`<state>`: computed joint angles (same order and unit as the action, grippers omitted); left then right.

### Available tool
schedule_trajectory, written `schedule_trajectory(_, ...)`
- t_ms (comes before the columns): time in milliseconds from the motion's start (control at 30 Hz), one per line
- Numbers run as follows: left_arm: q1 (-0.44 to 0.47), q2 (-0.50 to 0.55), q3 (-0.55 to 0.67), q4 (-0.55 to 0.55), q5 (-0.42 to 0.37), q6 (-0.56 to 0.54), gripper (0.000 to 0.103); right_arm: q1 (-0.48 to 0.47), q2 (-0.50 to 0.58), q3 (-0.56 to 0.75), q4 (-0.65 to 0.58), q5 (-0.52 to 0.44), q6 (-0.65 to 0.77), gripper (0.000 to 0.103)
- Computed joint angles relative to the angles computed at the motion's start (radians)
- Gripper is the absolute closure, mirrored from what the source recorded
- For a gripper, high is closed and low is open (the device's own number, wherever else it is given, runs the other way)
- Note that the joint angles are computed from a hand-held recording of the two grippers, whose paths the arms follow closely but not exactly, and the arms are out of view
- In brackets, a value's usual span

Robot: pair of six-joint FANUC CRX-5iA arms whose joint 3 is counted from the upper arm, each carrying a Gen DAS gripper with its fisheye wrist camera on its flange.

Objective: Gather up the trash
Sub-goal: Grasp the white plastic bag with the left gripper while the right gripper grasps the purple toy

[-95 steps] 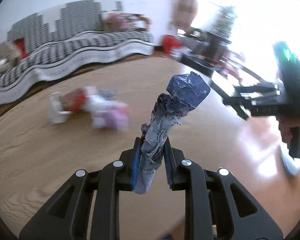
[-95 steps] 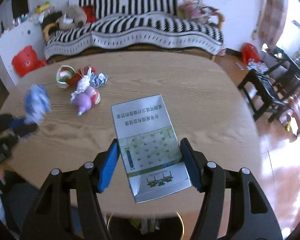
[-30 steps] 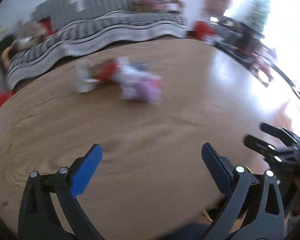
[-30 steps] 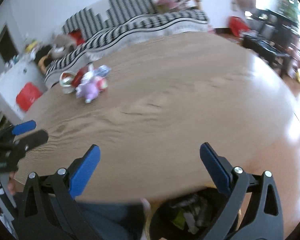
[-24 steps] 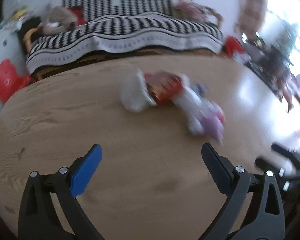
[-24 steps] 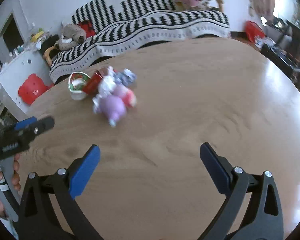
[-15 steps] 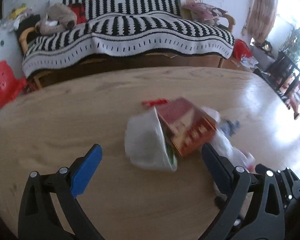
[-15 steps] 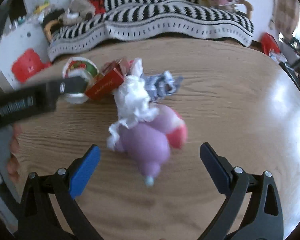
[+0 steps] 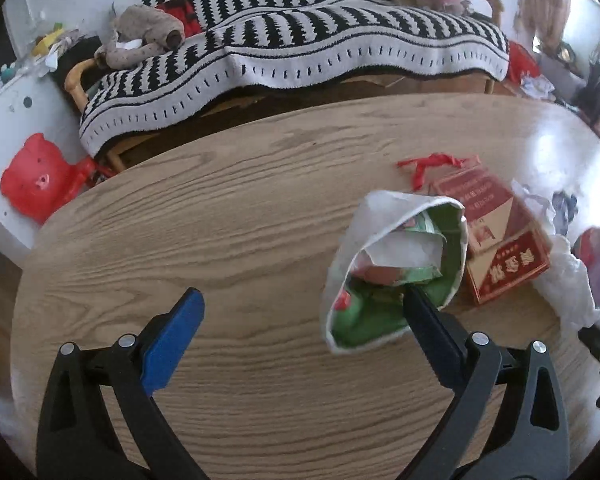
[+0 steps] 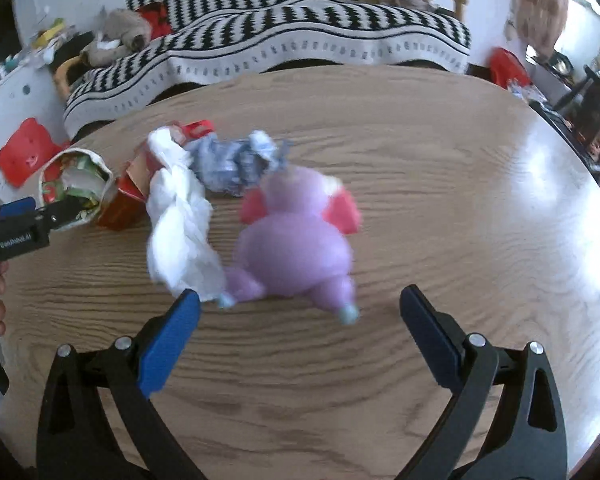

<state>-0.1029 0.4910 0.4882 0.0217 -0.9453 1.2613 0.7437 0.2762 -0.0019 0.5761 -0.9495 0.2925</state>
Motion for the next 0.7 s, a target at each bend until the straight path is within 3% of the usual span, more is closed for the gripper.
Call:
schedule_trajectory(200,0.024,0.025,-0.010,0.097,-0.011,-0.050,0.006,-0.014,0.056,0.065,0.013,-0.063,0.028,0.007)
schedule_trajectory(700,0.038,0.022,-0.055,0.197,0.027,-0.117,0.006,-0.030,0.012,-0.016,0.068,-0.057,-0.059,0.007)
